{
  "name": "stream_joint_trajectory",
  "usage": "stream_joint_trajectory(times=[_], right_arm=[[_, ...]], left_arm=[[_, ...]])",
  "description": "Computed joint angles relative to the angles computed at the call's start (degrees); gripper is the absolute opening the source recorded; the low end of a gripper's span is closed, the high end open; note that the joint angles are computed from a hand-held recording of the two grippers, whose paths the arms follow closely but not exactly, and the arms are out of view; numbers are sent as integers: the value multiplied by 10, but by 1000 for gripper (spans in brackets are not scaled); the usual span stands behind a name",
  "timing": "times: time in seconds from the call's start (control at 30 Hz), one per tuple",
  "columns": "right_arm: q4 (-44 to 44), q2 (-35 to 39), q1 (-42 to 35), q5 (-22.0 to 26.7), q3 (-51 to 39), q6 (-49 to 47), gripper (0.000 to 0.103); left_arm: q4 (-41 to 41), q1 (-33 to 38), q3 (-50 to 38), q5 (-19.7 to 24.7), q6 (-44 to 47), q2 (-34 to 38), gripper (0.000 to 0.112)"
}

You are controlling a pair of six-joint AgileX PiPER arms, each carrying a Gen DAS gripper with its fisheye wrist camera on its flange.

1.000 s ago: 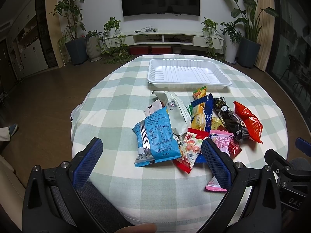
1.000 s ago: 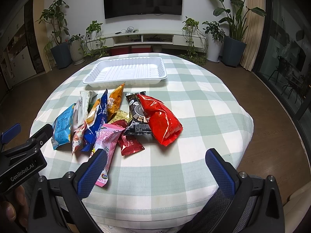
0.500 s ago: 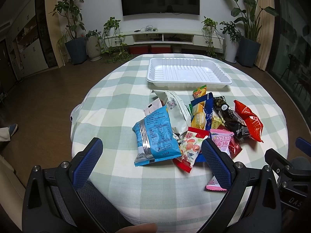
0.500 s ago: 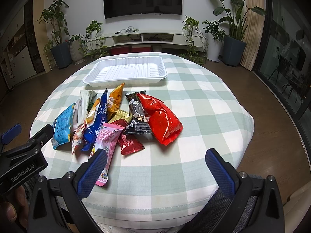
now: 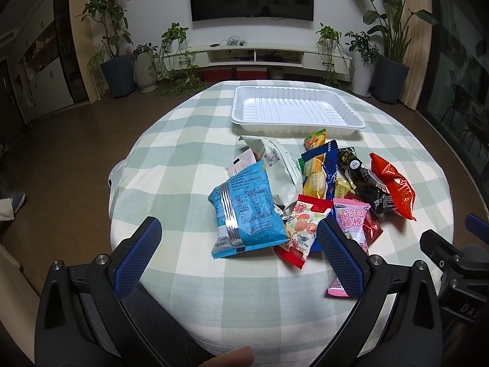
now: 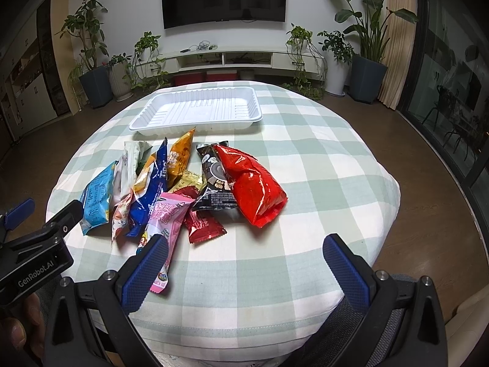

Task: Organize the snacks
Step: 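Grasp the blue chip bag with the left tool while the right tool grasps the red chip bag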

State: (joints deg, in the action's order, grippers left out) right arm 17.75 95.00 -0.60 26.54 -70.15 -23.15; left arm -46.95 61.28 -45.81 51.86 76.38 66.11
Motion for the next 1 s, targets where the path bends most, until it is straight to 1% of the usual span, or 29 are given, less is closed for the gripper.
stream_joint_trajectory(times=[0.07, 0.13, 0.17, 0.2, 0.23, 0.3, 0.37, 0.43, 0.5, 0.57, 0.67, 0.73, 0.83, 1.0], right_arm=[[3, 0, 0, 1, -1, -2, 103], [37, 0, -7, -8, 11, -33, 103], [54, -2, -11, -11, 16, -49, 103], [89, -6, -17, -16, 25, -80, 103], [113, -4, -23, -17, 25, -101, 103], [195, -9, -38, -20, 37, -173, 103], [275, -12, -53, -21, 49, -248, 103], [357, -15, -67, -17, 64, -324, 103], [397, -12, -79, -3, 66, -355, 103], [410, -7, -90, 17, 60, -358, 103], [405, 13, -98, 36, 34, -338, 103], [397, 23, -100, 46, 23, -327, 103], [381, 38, -106, 66, 5, -307, 103], [365, 59, -111, 88, -16, -291, 103]], left_arm=[[-24, 29, -10, 36, 29, 22, 103], [-40, 62, -33, 103, 68, 61, 103], [-40, 78, -51, 148, 82, 94, 103], [-29, 84, -62, 171, 82, 110, 103], [-11, 86, -68, 170, 76, 118, 103], [43, 76, -71, 140, 57, 121, 103], [53, 80, -71, 123, 50, 127, 103], [55, 83, -91, 139, 36, 150, 103], [64, 69, -117, 147, -1, 166, 103], [61, 53, -135, 153, -17, 173, 103], [72, 8, -164, 141, -68, 182, 103], [91, -31, -196, 140, -121, 207, 103], [112, -73, -223, 132, -172, 237, 103], [152, -130, -236, 87, -216, 272, 101]])
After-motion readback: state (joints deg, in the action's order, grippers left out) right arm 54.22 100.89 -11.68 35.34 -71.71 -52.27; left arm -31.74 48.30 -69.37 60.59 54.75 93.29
